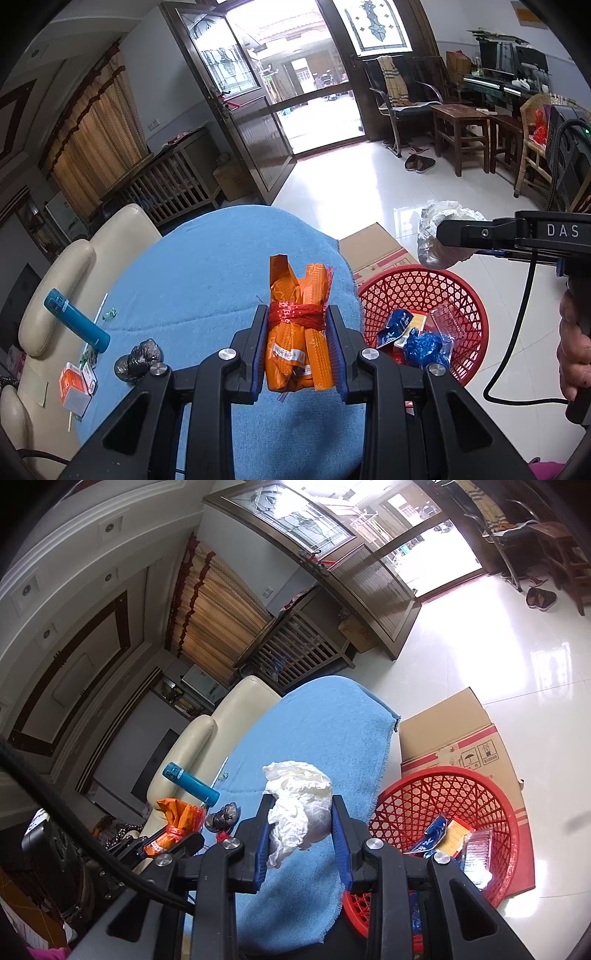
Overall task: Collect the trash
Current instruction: 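Hold both bags above the red mesh basket with both grippers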
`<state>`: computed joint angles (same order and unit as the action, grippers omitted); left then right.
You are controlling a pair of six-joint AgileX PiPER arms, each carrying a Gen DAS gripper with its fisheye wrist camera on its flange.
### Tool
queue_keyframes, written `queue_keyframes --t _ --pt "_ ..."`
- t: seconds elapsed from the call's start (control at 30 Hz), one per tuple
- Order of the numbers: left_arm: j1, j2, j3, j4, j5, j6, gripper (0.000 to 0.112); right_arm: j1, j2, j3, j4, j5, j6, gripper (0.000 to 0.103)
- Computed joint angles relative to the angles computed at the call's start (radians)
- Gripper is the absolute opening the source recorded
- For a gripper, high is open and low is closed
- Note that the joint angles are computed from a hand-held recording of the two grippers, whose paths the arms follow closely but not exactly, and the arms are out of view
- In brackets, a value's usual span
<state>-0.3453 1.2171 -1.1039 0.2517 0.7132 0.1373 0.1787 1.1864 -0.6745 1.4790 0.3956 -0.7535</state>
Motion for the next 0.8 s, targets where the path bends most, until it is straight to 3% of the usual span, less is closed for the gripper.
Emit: queue_keyframes --t 0.5,0.73,0.8 --pt "-0.048 0.035 -0.008 0.009 0.016 0.002 0.031 -0.057 0.009 0.035 0.100 0.047 -0.089 0.033" --pt "0.038 0.115 -0.079 -0.295 0.093 0.245 0.031 -0.092 0.027 0.045 0.095 0.065 -0.083 0.033" --pt "0.041 0.135 -0.083 -0.323 0.105 0.257 0.031 -0.104 0.032 0.048 0.100 0.069 -0.088 0.033"
